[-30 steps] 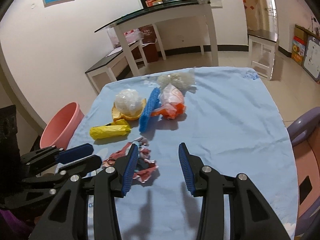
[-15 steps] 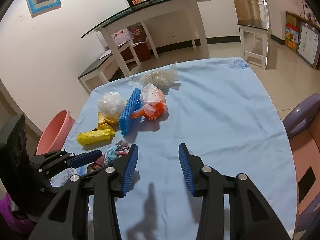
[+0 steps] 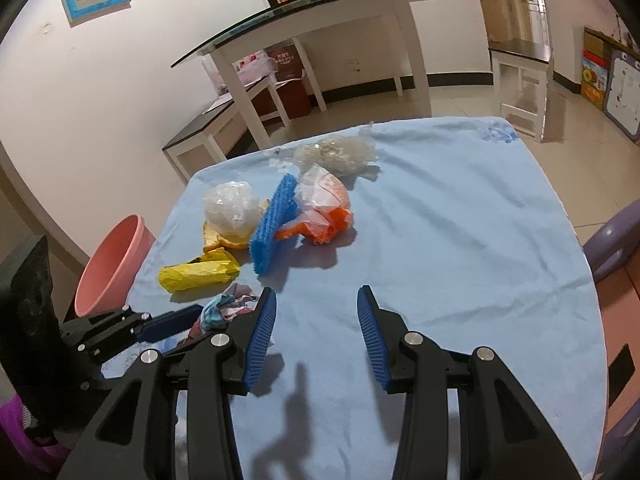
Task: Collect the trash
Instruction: 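Grasp the crumpled red paper with the left gripper while the right grasps the blue brush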
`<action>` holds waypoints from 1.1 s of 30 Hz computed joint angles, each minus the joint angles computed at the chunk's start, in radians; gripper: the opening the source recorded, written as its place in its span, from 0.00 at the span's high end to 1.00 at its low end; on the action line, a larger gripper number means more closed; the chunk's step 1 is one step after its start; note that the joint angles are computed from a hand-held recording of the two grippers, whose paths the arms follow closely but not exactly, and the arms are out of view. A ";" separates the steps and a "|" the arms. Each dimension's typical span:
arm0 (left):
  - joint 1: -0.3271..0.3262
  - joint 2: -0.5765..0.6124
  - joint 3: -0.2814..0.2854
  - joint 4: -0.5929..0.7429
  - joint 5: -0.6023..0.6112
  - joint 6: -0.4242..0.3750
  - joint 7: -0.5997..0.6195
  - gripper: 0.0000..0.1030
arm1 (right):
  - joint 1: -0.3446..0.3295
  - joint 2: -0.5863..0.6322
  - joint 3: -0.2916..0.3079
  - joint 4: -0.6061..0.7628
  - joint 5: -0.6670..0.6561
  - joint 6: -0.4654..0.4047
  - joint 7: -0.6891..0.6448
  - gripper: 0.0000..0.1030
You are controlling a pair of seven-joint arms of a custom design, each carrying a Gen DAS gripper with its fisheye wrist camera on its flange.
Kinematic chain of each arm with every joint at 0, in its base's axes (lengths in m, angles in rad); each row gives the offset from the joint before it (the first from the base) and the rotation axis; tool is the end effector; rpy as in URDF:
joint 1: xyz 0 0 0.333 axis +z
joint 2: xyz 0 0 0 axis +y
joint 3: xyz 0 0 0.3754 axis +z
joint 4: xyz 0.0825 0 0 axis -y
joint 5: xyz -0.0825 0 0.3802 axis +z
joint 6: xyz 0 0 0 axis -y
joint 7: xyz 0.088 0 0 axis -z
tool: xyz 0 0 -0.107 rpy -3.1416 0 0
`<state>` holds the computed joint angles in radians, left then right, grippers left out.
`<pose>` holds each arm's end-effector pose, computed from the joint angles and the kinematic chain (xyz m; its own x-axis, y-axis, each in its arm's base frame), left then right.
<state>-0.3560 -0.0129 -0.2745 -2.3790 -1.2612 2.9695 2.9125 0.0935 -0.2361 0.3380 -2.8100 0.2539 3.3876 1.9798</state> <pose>0.4437 -0.2436 0.4242 -0.7178 -0.6934 0.0625 -0.5459 0.5048 -0.6687 0.3759 0.1463 0.4263 -0.0851 -0.9374 -0.3378 -0.7130 0.2941 -0.6365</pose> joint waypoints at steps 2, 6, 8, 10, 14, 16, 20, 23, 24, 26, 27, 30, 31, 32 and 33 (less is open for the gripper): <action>0.003 -0.015 0.004 -0.007 -0.027 -0.006 0.008 0.80 | 0.004 0.010 -0.002 0.012 -0.005 0.003 -0.005 0.59; 0.008 -0.043 0.020 -0.021 -0.072 -0.022 0.003 0.83 | 0.039 0.044 -0.032 0.044 -0.015 0.017 -0.015 0.59; 0.010 -0.055 0.027 -0.029 -0.090 -0.025 0.003 0.84 | 0.076 0.065 -0.070 0.061 -0.028 0.027 -0.014 0.59; 0.012 -0.070 0.035 -0.038 -0.112 -0.032 0.005 0.84 | 0.110 0.088 -0.106 0.078 -0.040 0.035 -0.013 0.59; 0.019 -0.101 0.048 -0.058 -0.131 -0.045 0.000 0.84 | 0.196 0.138 -0.210 0.126 -0.116 0.040 0.039 0.59; 0.021 -0.114 0.054 -0.070 -0.135 -0.046 -0.005 0.84 | 0.201 0.161 -0.215 0.148 -0.117 0.036 0.037 0.59; 0.024 -0.132 0.062 -0.085 -0.138 -0.050 -0.021 0.84 | 0.206 0.201 -0.216 0.189 -0.089 0.016 0.016 0.69; 0.024 -0.143 0.066 -0.093 -0.152 -0.051 -0.021 0.84 | 0.213 0.226 -0.214 0.213 -0.039 0.001 -0.021 0.81; 0.024 -0.144 0.067 -0.094 -0.157 -0.049 -0.020 0.84 | 0.217 0.235 -0.219 0.221 -0.040 -0.007 -0.017 0.85; 0.026 -0.148 0.069 -0.096 -0.163 -0.050 -0.017 0.84 | 0.214 0.240 -0.236 0.222 -0.127 -0.011 0.054 0.92; 0.027 -0.153 0.070 -0.099 -0.172 -0.051 -0.013 0.84 | 0.222 0.237 -0.234 0.218 -0.098 -0.007 0.031 0.93; 0.031 -0.167 0.074 -0.104 -0.200 -0.059 0.005 0.84 | 0.242 0.218 -0.217 0.204 0.028 0.011 -0.069 0.93; 0.033 -0.172 0.075 -0.105 -0.209 -0.061 0.009 0.84 | 0.240 0.208 -0.200 0.198 0.077 0.018 -0.109 0.93; 0.036 -0.175 0.076 -0.106 -0.213 -0.066 0.011 0.84 | 0.233 0.199 -0.169 0.193 0.155 0.026 -0.170 0.93; 0.038 -0.182 0.078 -0.108 -0.226 -0.073 0.016 0.84 | 0.228 0.186 -0.146 0.187 0.209 0.034 -0.212 0.93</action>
